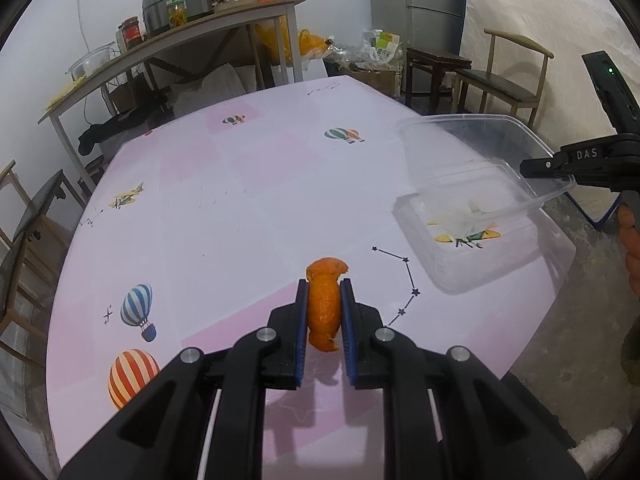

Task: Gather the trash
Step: 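Lift the orange peel with the left tool while the right tool lifts the clear container, then carry the orange peel and container over the wastebasket and open the left tool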

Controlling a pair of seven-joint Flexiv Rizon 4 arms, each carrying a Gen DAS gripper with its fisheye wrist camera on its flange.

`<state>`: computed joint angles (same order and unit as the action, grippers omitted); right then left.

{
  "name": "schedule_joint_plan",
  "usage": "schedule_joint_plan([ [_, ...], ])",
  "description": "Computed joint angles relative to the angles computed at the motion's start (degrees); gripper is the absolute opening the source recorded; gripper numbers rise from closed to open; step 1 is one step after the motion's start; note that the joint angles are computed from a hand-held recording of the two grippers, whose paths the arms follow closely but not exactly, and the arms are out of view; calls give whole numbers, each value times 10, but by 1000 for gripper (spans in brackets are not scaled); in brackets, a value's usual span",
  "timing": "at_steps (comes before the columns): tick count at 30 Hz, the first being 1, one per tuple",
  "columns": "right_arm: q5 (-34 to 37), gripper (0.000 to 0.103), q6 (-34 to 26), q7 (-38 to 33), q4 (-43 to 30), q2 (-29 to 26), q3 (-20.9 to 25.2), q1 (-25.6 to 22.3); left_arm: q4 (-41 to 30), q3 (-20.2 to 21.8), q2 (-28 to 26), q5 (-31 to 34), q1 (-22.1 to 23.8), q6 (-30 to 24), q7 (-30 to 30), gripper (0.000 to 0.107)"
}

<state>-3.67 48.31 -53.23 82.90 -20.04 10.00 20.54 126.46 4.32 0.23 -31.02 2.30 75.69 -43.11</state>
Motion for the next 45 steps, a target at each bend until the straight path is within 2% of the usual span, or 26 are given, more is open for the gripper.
schedule_joint_plan([
  [8,-1,3,8,23,26,24,-4,-5,0,-5,3,-60,-11,6,55,14],
  [14,0,3,29,61,79,60,-9,-21,-23,-14,0,-111,-22,-22,110,14],
  [21,-6,3,71,144,168,125,-30,-65,-67,-37,-14,-160,-45,-61,163,14],
  [29,-53,3,120,261,270,195,-42,-117,-109,-62,-31,-175,-73,-107,182,14],
  [35,-77,3,153,342,332,227,-46,-153,-151,-78,-51,-176,-87,-153,168,14],
  [39,-89,3,178,392,363,237,-47,-172,-198,-89,-81,-165,-88,-210,136,14],
  [42,-80,3,198,411,378,233,-49,-179,-250,-100,-119,-139,-86,-264,91,14],
  [45,-28,3,223,407,395,229,-53,-180,-313,-111,-168,-106,-85,-324,31,15],
])
